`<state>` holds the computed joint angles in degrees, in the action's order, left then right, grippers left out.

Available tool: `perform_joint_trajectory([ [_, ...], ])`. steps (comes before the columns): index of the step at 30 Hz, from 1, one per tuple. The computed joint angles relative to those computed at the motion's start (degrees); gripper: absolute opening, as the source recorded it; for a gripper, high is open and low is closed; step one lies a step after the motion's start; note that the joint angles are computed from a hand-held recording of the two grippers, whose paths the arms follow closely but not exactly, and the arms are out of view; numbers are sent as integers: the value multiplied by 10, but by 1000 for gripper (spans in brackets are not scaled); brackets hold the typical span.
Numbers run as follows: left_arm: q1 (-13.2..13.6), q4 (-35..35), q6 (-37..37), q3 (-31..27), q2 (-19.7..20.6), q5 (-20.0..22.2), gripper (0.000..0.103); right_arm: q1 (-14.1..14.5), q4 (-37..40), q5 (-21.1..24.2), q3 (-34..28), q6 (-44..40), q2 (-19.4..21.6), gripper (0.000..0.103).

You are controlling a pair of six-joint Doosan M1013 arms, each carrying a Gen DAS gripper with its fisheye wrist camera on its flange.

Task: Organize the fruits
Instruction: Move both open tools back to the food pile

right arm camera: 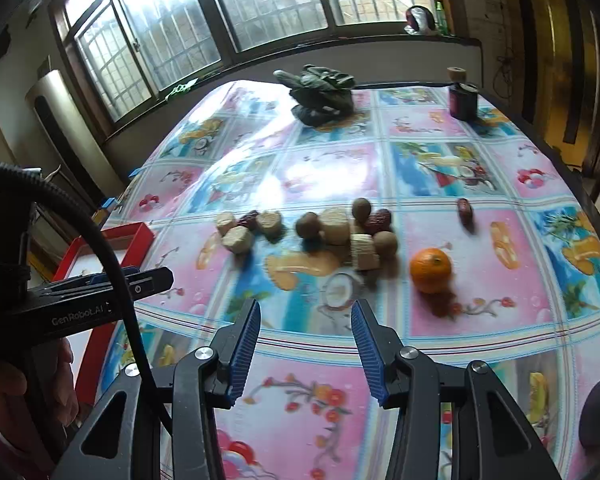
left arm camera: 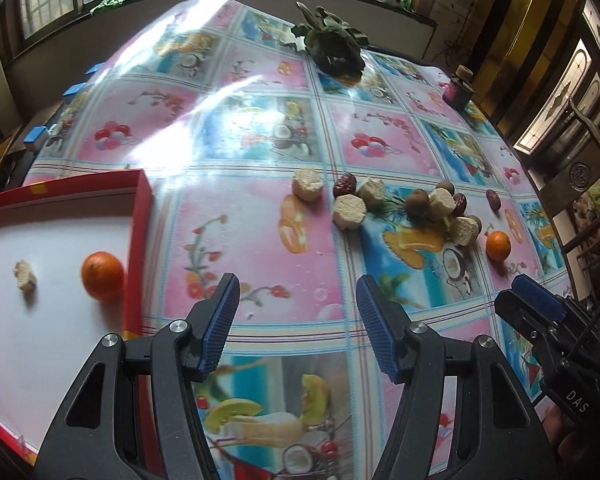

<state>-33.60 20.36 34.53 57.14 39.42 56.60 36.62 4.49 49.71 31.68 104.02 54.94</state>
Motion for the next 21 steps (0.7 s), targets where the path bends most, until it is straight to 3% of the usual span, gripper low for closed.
perform_joint_trajectory([
  [21,14,-68,88,-135,84,54,61,-24,16,-21,47,12,-18,46],
])
